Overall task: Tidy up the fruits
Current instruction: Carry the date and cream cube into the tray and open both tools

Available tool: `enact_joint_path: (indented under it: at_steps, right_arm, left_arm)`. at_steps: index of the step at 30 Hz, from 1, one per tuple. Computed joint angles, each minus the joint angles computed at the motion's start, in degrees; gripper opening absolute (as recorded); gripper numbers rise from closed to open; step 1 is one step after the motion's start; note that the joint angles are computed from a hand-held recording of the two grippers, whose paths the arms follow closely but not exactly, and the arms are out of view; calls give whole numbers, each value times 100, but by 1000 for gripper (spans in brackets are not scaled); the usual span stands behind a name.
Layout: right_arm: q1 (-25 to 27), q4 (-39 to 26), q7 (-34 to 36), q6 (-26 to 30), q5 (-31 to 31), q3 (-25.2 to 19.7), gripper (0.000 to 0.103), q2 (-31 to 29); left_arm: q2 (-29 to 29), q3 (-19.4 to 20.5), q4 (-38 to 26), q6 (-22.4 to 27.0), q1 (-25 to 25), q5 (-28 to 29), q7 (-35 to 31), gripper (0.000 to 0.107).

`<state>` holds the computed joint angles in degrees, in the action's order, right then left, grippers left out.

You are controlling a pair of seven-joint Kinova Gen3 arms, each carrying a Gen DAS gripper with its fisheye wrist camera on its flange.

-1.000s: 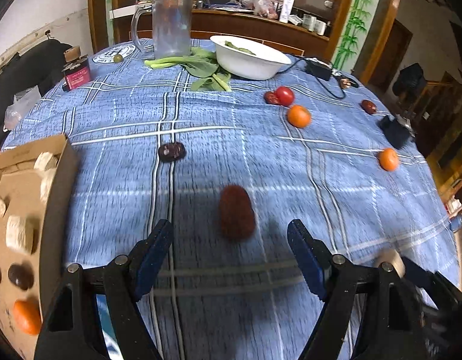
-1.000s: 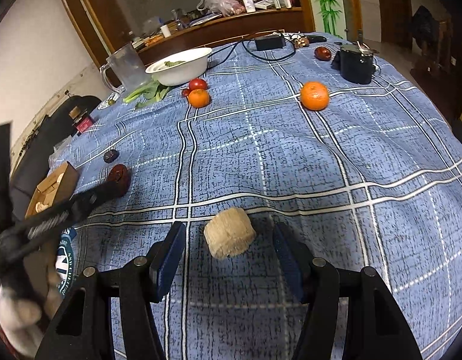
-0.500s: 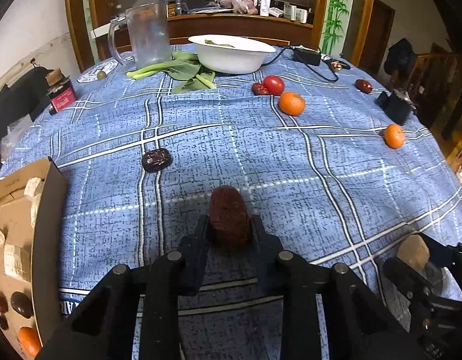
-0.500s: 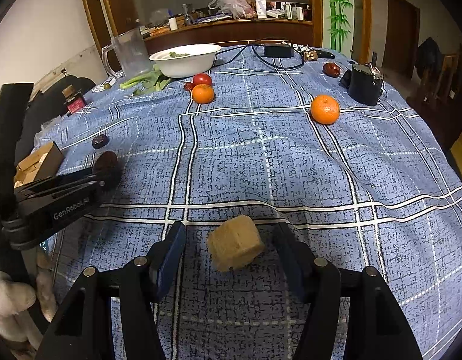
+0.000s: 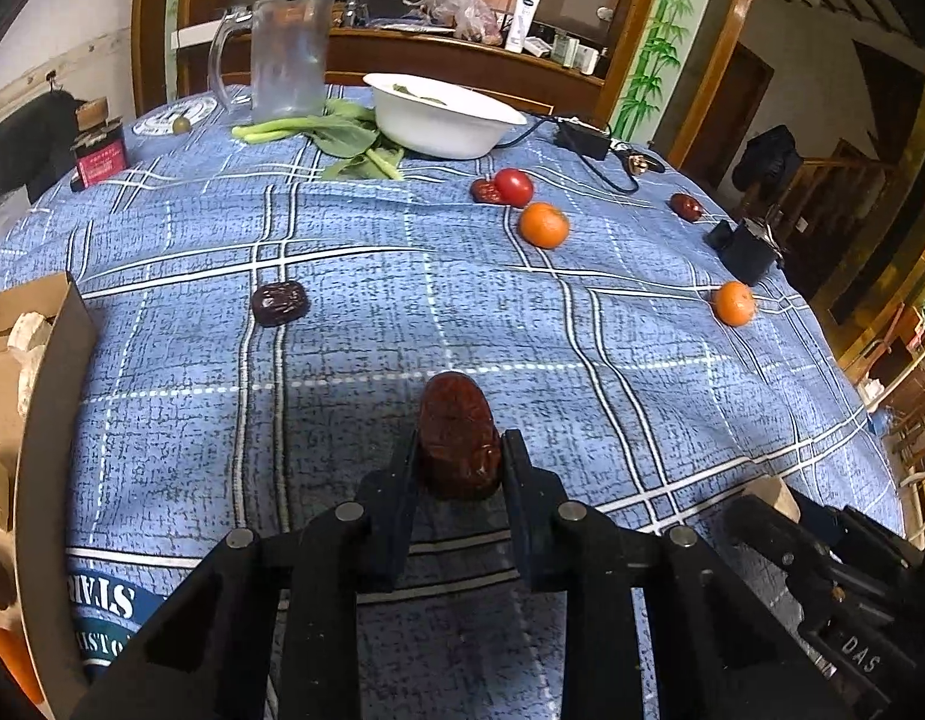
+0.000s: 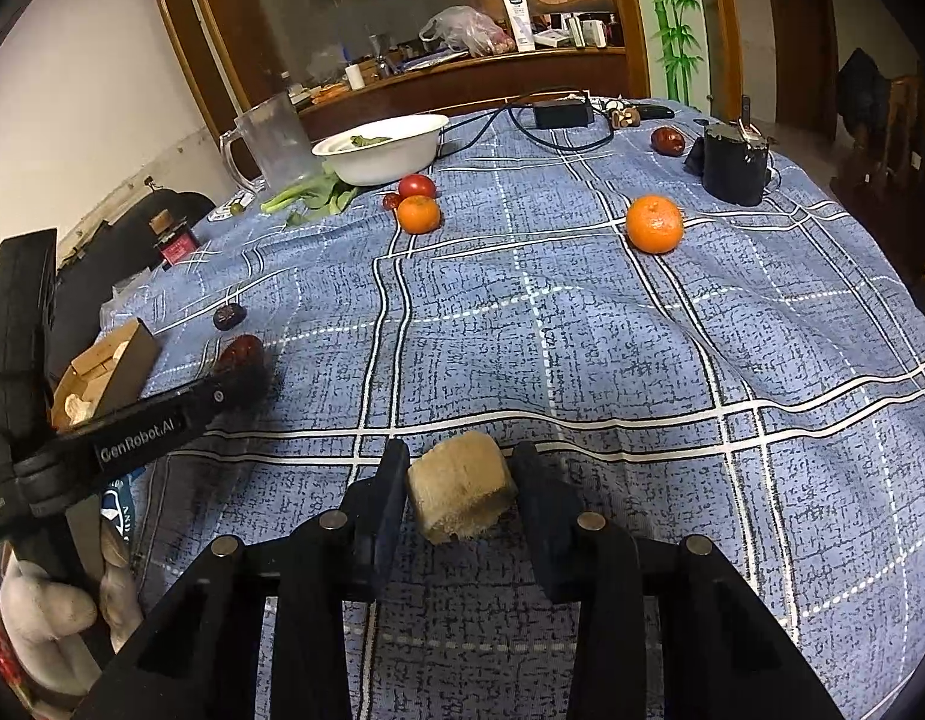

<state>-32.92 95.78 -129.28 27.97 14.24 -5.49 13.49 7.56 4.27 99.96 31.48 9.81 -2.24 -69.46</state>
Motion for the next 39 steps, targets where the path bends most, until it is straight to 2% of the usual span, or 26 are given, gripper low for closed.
enact_joint_path:
  at_steps: [3,7,13,17,19,24,28,35,39]
  right_arm:
    - [136,40,122,-97,-195,-72,38,-8]
    - [189,97,185,-181,-338,-70,38,-33]
    - [72,175,-9,-268,-157,42,38,-82]
    - [-100,178,-216,-229,170,121,38,-112]
    - [-220,137,-349,-65,380,129,38,-138]
    - [-325,130,-427,57,377,-163,38,-374]
    - [-574,-140,-455,187,482,-403,38,-410]
    - [-1272,-907,-24,456,550,-750,39,-52]
    - [-1664,-1516,573,667,314,-897,39,375]
  left_arm:
    - [-67,25,68,-29,-12,92,-34,25]
    - [-292,-1,213,-38,199,-393,472,25]
    - [-971,178,609,136,157,-433,630,25]
    - [-1649,217,943,298,4,-288,538,25]
    - [-2056,113,1164,354,-95,-93,379,26]
    - [-2866,-223,1618,632,-518,214,107,26]
    - [-3327,-469,1792,1029,-1080,121,-19,26]
    - [-3717,-808,2042,1196,-1867,-127,-208,26]
    - [-3734,-1287,2156,1171,-1899,35,-572,26]
